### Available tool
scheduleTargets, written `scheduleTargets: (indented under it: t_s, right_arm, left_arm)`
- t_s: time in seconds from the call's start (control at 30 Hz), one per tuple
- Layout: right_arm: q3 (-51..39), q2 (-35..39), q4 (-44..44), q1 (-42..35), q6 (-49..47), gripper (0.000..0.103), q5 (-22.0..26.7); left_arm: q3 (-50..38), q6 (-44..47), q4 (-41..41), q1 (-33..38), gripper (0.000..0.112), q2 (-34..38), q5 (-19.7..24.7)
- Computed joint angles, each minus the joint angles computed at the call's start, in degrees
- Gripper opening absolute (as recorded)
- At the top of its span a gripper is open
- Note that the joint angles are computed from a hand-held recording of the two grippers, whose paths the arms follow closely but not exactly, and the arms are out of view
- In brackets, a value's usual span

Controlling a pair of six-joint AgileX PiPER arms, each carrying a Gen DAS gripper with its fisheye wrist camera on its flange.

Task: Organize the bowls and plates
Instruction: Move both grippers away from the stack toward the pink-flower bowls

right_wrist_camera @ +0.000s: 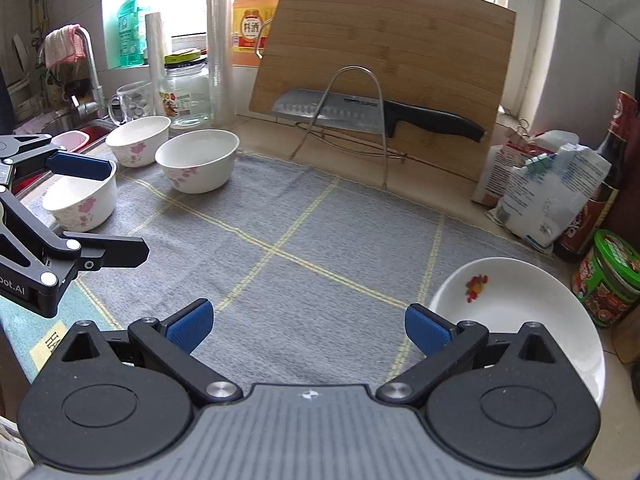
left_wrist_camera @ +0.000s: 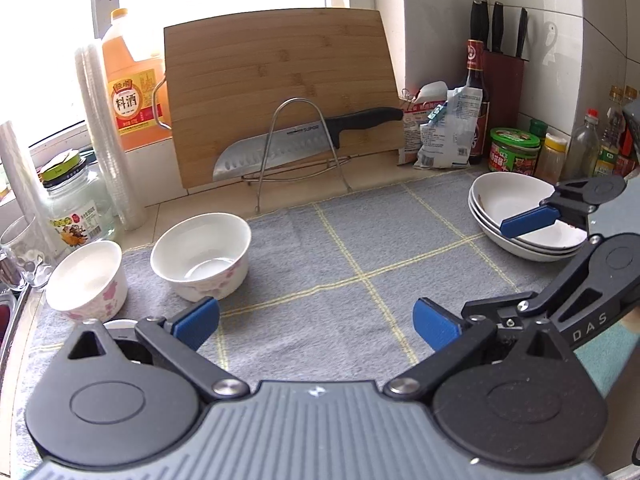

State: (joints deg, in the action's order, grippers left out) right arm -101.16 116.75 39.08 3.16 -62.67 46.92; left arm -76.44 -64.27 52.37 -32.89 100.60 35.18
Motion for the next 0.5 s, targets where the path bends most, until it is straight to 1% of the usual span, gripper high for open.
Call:
scheduleTargets:
  t_s: [0.17,0.27,0.33,0.5]
  right_arm:
    - [3.2,-0.6,0.5,7.3,1.7,0.103,-2.1]
    - [4.5,-0.4,-0.1,11.9,2.1,0.103,-4.4]
    - [4.6,0.2,0.0,14.8,1.9,0.103,-5.1]
    - [2.5,2.3,0.1,20.5,1.8,0.103,-6.0]
  left_arm:
    - [7.1,10.7,-7.3,7.8,0.102,-6.4,-2.7]
    - [10.5,16.9,-11.1,13.3,0.103,-9.3,-4.6]
    - [11.6,20.8,-13.2,16.5,0.102,-10.0,-5.2]
    - [11.8,35.2,-23.7,25.2,0.102,-9.1,-7.1]
